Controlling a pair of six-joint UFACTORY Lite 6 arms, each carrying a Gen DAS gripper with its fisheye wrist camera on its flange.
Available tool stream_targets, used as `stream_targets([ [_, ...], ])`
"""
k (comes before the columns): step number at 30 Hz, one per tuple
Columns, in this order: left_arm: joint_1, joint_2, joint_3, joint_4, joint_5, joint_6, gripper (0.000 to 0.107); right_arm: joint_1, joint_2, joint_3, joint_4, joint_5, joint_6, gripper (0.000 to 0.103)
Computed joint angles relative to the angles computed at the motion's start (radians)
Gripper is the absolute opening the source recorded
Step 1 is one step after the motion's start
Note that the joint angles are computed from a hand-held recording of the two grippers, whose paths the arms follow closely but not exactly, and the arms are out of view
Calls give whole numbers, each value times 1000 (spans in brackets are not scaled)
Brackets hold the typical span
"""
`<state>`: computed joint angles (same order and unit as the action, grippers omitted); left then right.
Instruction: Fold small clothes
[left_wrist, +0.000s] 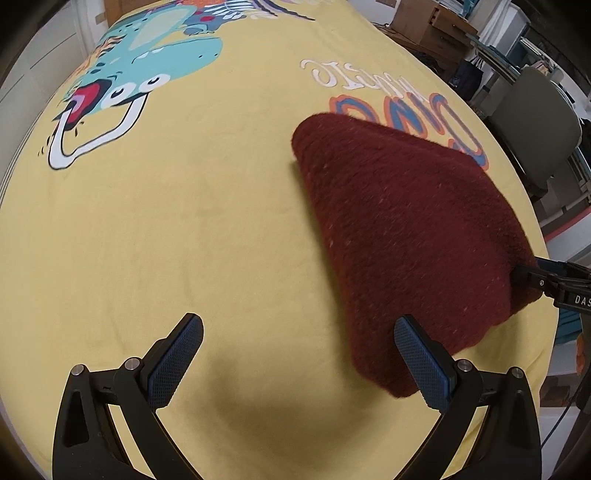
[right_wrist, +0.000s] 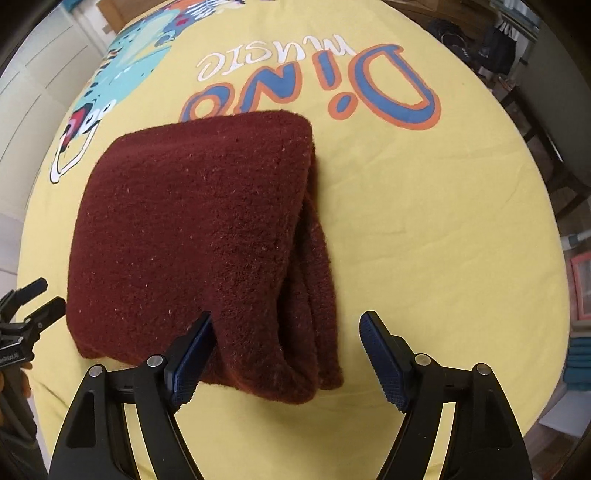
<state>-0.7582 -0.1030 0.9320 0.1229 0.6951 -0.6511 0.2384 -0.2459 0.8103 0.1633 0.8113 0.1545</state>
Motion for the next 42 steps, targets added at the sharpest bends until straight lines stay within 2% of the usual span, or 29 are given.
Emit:
stream_targets([
  [4, 10, 76, 118, -6, 24, 28, 102, 2, -4, 59, -7, 12, 5, 81],
  [8, 45, 201, 270, -67, 31, 85, 102, 22, 78, 165, -43, 9, 31, 83],
  [12, 68, 335, 379, -171, 24, 154, 102, -3, 191, 228, 42, -17, -36, 84],
  [15, 70, 424, 416, -215, 13, 178, 102, -1, 252, 212, 69, -46, -56, 84],
  [18, 61, 472, 387, -244, -23, 189, 102, -13, 255, 134, 102, -98, -104, 86],
  [20, 55, 477, 333, -274, -77, 211, 102, -47, 237, 65, 155, -138, -169, 90],
  [22, 52, 471, 285, -298, -125, 226, 103, -82, 222, 5, 190, -170, -226, 98],
  [24, 56, 460, 238, -344, -179, 250, 103, -104, 209, -42, 222, -203, -285, 101],
  [27, 46, 455, 204, -333, -226, 222, 103, -157, 188, -126, 414, -263, -486, 101],
  [30, 30, 458, 211, -290, -222, 191, 103, -187, 193, -172, 568, -283, -631, 101],
  [34, 7, 465, 230, -225, -199, 139, 103, -194, 209, -186, 652, -287, -696, 101],
  [38, -17, 463, 223, -163, -217, 66, 103, -178, 260, -160, 699, -278, -717, 101],
  [41, -2, 454, 193, -269, -255, 147, 95, -168, 285, -147, 735, -260, -746, 98],
  [42, 4, 448, 184, -315, -264, 189, 87, -174, 295, -145, 763, -242, -768, 95],
])
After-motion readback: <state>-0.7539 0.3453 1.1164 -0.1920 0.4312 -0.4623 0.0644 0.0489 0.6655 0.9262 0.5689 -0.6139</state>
